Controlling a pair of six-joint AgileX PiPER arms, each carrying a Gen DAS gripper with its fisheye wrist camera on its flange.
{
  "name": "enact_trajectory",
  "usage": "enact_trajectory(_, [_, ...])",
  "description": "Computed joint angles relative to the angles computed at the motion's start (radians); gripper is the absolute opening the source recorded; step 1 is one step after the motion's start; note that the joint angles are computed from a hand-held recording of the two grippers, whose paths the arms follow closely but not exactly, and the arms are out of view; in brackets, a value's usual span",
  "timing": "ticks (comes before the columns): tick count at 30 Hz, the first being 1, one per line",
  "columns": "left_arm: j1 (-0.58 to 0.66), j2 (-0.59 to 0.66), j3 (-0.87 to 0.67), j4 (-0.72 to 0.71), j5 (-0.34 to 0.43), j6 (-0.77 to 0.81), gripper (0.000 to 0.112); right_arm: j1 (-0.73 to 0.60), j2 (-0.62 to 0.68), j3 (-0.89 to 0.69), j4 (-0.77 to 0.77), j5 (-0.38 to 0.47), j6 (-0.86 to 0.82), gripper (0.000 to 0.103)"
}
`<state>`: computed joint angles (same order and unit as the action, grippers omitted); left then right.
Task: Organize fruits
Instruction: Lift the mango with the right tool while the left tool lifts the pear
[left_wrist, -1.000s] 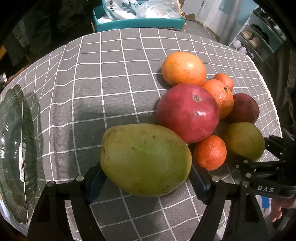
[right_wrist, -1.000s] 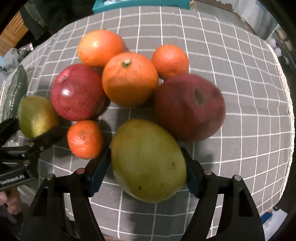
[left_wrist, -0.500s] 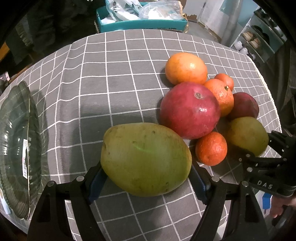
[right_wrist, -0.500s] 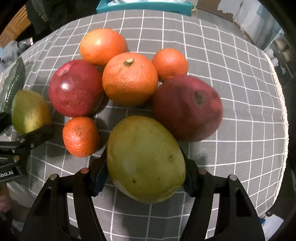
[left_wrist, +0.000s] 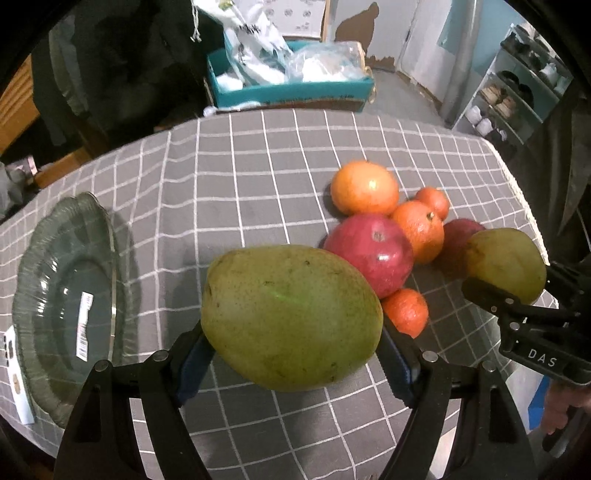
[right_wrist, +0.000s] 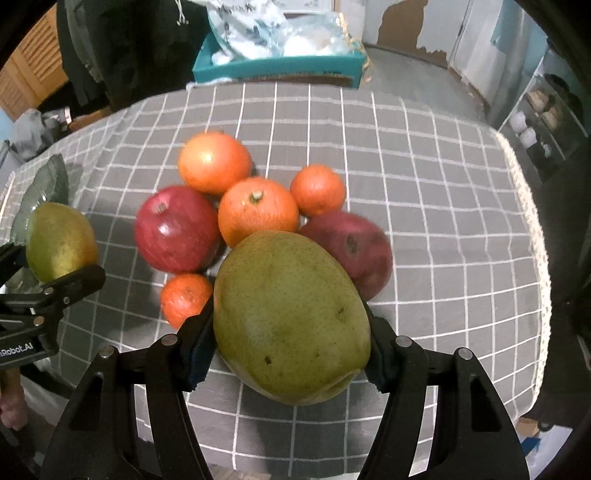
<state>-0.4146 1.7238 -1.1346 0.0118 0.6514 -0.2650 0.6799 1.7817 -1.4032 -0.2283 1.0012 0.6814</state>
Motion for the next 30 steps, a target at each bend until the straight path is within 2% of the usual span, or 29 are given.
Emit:
enact_trajectory(4, [0.005, -0.032, -0.005, 0.020, 0.011, -0.020, 0.081, 0.014, -0.026, -0.003, -0.047, -0.007, 0.024, 0.066])
enact_trajectory(14, [-0.013, -0.139, -0.010, 0.130, 0.022, -0.121, 0.081, 0.064, -0.065, -0.088, -0.132, 0.040, 0.066, 0.066])
enact_trajectory(30, [0.015, -0.256, -0.029, 0.187, 0.043, -0.160, 0.081, 0.113, -0.070, -0.221, -0.211, 0.091, 0.084, 0.067])
